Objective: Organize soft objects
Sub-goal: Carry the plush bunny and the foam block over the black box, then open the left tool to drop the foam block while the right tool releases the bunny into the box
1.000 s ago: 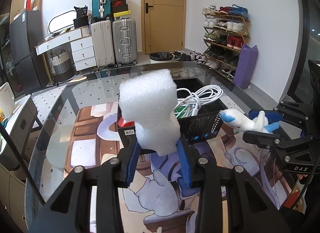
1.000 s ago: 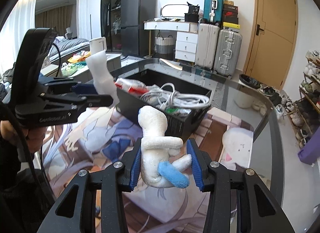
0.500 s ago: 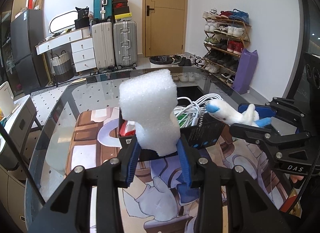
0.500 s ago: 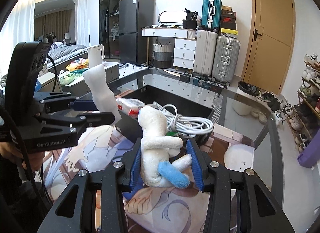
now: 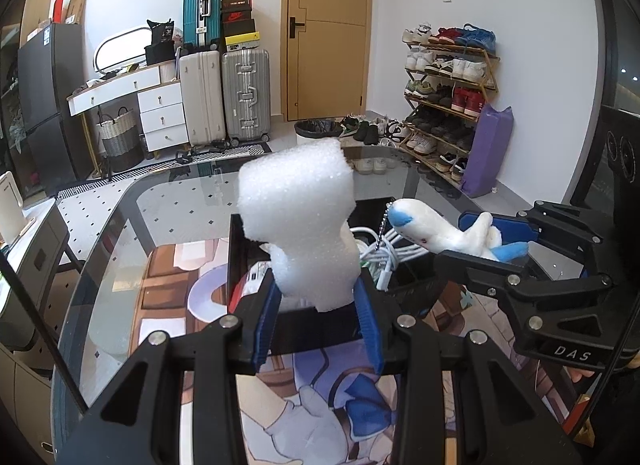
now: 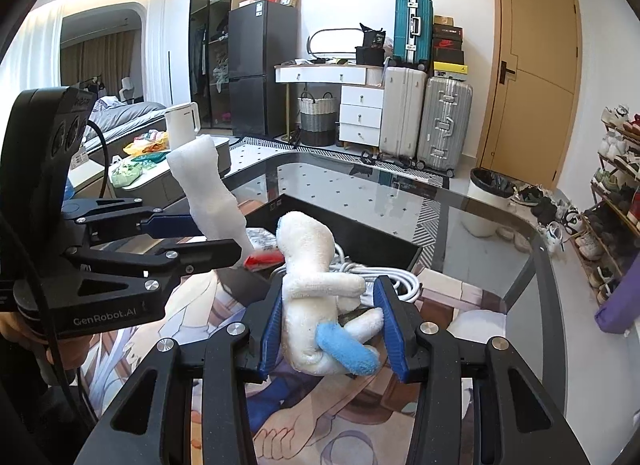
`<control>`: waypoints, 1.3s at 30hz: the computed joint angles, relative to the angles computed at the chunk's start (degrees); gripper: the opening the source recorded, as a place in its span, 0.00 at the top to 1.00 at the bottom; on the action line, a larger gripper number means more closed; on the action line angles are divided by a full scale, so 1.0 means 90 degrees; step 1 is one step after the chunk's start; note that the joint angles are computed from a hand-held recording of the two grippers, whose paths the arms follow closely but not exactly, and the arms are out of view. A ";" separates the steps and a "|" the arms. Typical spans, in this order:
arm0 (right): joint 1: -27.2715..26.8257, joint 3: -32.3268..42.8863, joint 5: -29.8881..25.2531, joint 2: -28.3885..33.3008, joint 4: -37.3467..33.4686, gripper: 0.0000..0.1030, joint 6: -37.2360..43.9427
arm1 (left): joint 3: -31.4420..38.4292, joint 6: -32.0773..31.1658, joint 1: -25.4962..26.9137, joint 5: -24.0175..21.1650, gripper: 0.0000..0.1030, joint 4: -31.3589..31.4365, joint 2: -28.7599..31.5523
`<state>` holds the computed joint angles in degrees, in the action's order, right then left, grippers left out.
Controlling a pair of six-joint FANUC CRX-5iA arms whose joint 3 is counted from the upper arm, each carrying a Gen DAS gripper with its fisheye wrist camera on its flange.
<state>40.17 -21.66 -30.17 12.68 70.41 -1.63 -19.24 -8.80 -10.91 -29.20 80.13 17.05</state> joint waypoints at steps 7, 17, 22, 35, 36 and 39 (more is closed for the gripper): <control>-0.0080 0.0093 -0.0053 0.0056 -0.0006 0.58 -0.0054 | 0.0236 0.0389 0.0023 -0.0018 0.65 -0.0245 0.0123; -0.0258 0.0258 -0.0031 0.0205 -0.0056 0.58 -0.0038 | 0.0514 0.0978 -0.0016 0.0193 0.65 -0.0562 0.0360; -0.0352 0.0283 0.0013 0.0259 0.0045 0.58 -0.0103 | 0.0673 0.1248 -0.0028 0.0213 0.65 -0.0761 0.0509; -0.0530 0.0869 0.0220 0.0678 -0.0756 0.58 0.1046 | 0.1066 0.1763 0.0040 0.0153 0.65 -0.1253 0.0787; -0.0540 0.0900 0.0230 0.0698 -0.0809 0.58 0.1119 | 0.1108 0.1816 0.0051 0.0132 0.65 -0.1305 0.0811; -0.0535 0.1091 0.0205 0.0816 -0.1019 0.58 0.1375 | 0.1217 0.1945 0.0058 0.0101 0.65 -0.1433 0.0867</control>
